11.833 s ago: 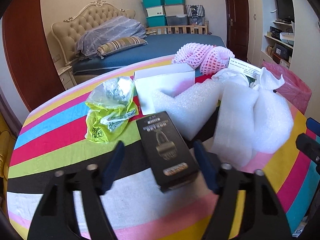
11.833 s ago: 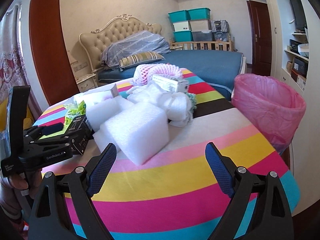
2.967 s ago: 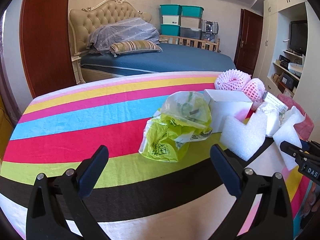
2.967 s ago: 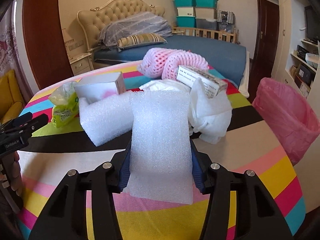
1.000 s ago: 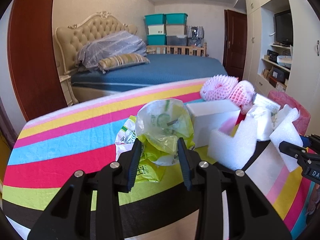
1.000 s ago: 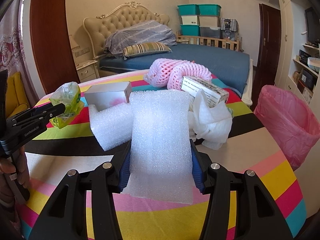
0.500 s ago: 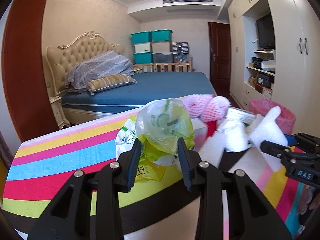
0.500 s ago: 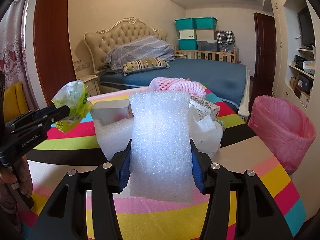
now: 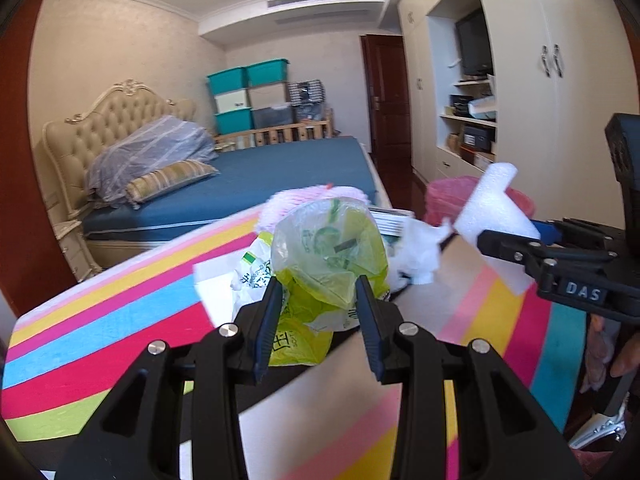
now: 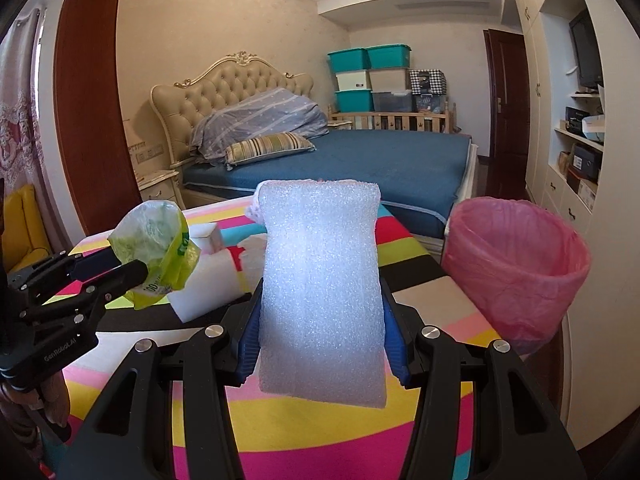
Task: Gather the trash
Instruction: 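Carry the foam sheet and green bag over the pink wastebasket and open both tools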
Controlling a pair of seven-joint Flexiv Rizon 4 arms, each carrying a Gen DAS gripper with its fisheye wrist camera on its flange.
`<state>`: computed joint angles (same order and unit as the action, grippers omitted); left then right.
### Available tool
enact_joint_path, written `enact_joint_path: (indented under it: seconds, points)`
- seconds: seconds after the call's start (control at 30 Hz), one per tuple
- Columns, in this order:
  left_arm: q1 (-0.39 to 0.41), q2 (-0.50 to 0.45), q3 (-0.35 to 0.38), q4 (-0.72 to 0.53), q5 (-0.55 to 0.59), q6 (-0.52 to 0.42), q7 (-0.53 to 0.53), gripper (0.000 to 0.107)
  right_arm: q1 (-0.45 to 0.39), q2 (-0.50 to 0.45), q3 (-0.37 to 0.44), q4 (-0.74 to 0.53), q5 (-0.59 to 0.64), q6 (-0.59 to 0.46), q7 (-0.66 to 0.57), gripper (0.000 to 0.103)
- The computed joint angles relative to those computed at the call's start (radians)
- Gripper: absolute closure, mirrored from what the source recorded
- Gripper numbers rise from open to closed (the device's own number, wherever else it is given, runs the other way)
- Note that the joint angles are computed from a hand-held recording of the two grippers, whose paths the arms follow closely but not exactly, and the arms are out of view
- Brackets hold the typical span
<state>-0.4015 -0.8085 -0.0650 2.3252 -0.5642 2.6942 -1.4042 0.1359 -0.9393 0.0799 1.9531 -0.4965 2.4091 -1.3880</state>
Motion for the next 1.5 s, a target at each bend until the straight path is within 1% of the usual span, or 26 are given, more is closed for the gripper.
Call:
enact_joint_path:
  seconds: [0.17, 0.4, 0.5, 0.57, 0.7, 0.9, 1.1, 1.23, 1.3, 1.43, 1.47, 1.5]
  points:
    - [-0.008, -0.004, -0.014, -0.040, 0.033, -0.065, 0.029, 0.070, -0.048, -0.009, 0.001, -0.014, -0.039, -0.013, 0.028, 0.054]
    - [0.002, -0.012, -0.034, -0.131, 0.122, -0.204, 0.041, 0.070, -0.085, -0.017, -0.021, -0.038, -0.043, -0.031, 0.039, 0.054]
    - [-0.032, -0.021, -0.022, -0.197, 0.121, -0.268, 0.088, 0.070, -0.115, -0.023, -0.023, -0.057, -0.053, -0.048, 0.056, 0.054]
    - [-0.040, -0.021, -0.023, -0.235, 0.131, -0.308, 0.107, 0.070, -0.130, -0.026, -0.028, -0.070, -0.052, -0.052, 0.060, 0.054]
    - [-0.020, -0.024, -0.043, -0.327, 0.185, -0.409, 0.116, 0.070, -0.163, -0.036, -0.036, -0.110, -0.062, -0.064, 0.074, 0.054]
    - [-0.038, -0.058, -0.027, -0.492, 0.181, -0.555, 0.135, 0.070, -0.227, -0.060, -0.038, -0.196, -0.102, -0.097, 0.131, 0.054]
    - [-0.084, -0.122, 0.023, -0.698, 0.136, -0.694, 0.146, 0.070, -0.279, -0.103, -0.031, -0.330, -0.182, -0.169, 0.206, 0.053]
    - [-0.130, -0.182, 0.097, -0.861, 0.084, -0.805, 0.139, 0.069, -0.324, -0.150, -0.005, -0.447, -0.274, -0.240, 0.276, 0.053]
    - [-0.138, -0.212, 0.123, -0.939, 0.072, -0.864, 0.120, 0.068, -0.353, -0.182, 0.021, -0.523, -0.342, -0.290, 0.318, 0.053]
    - [-0.136, -0.277, 0.160, -1.092, 0.070, -0.970, 0.056, 0.068, -0.375, -0.225, 0.054, -0.620, -0.408, -0.365, 0.358, 0.053]
    - [-0.139, -0.290, 0.173, -1.118, 0.074, -0.987, 0.039, 0.068, -0.392, -0.246, 0.081, -0.654, -0.447, -0.389, 0.364, 0.053]
    - [-0.149, -0.317, 0.206, -1.168, 0.069, -1.022, 0.016, 0.068, -0.395, -0.256, 0.092, -0.673, -0.458, -0.400, 0.358, 0.053]
